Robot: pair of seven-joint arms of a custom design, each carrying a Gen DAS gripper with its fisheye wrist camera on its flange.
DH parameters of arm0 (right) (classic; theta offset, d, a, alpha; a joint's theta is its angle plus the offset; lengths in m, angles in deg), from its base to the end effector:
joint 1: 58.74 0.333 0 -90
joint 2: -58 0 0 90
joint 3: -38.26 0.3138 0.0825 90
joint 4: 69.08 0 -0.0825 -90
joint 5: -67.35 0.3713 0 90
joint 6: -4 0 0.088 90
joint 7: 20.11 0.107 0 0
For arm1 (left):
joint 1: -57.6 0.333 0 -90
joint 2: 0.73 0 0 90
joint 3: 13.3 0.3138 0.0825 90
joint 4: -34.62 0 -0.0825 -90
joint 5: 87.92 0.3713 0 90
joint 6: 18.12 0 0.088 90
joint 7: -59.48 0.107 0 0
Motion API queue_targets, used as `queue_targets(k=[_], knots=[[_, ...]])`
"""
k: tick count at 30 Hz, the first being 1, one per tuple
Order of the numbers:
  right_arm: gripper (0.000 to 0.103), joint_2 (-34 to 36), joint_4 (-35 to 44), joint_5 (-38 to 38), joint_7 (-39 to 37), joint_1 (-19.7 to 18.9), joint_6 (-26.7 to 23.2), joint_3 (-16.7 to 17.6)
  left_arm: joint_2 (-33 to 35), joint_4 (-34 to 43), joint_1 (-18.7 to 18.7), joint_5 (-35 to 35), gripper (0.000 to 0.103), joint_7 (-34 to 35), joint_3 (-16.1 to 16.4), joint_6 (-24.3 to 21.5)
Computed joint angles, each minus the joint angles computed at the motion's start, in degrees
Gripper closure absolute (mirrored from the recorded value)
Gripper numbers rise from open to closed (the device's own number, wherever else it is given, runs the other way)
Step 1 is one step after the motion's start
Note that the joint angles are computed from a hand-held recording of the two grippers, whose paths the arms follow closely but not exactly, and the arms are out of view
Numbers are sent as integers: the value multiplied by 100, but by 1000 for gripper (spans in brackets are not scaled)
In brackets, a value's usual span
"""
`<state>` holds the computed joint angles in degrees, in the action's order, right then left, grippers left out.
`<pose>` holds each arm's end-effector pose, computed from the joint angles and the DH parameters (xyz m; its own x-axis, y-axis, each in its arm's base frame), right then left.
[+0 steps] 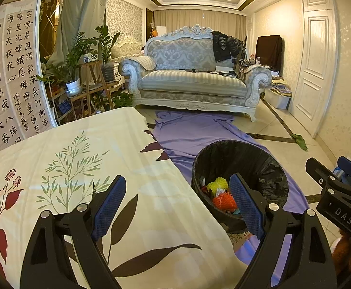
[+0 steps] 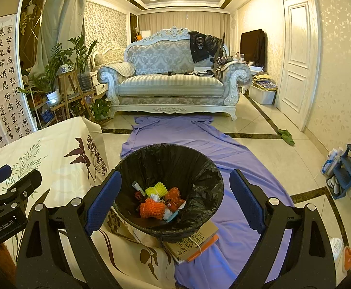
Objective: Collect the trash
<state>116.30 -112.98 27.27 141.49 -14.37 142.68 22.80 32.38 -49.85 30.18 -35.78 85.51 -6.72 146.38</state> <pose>0.6571 0.4975 0.4095 -0.1200 -0.9916 -0.0489 -0.5207 0.1048 -0.8473 0.6640 -0.3209 0.4232 -0.0792 -0.9968 -0.0061 -0.5726 0.0505 -0.8183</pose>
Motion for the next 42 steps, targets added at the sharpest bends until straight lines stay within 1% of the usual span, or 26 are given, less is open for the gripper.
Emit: queue_targets(k=[13, 17, 20, 22, 25, 28, 34, 38, 42], knots=[[14, 8, 6, 0, 3, 5, -6, -2, 59, 70, -89, 55, 18, -82, 43, 5], [14, -4, -27, -11, 24, 13, 11, -8, 87, 136, -217, 247, 18, -309, 149, -58], [14, -3, -23, -12, 19, 11, 12, -6, 177, 278, -186, 262, 18, -245, 55, -114], [14, -1, -21, -15, 28, 14, 11, -10, 192, 301, -187, 264, 18, -256, 39, -78], [14, 3, -19, -12, 28, 14, 8, -7, 179, 266, -230, 343, 18, -438, 111, 0], [14, 3, -19, -13, 26, 15, 7, -8, 143, 176, -201, 362, 18, -568, 131, 197], [14, 9, 2, 2, 0, 7, 0, 6, 107, 123, -293, 618, 18, -781, 290, 226], [14, 23, 35, 19, -33, 9, -8, 12, 126, 161, -201, 512, 18, -744, 161, 67], [14, 221, 344, 119, -181, -7, -82, 59, 25, 8, -35, 349, 18, -575, 30, -50]])
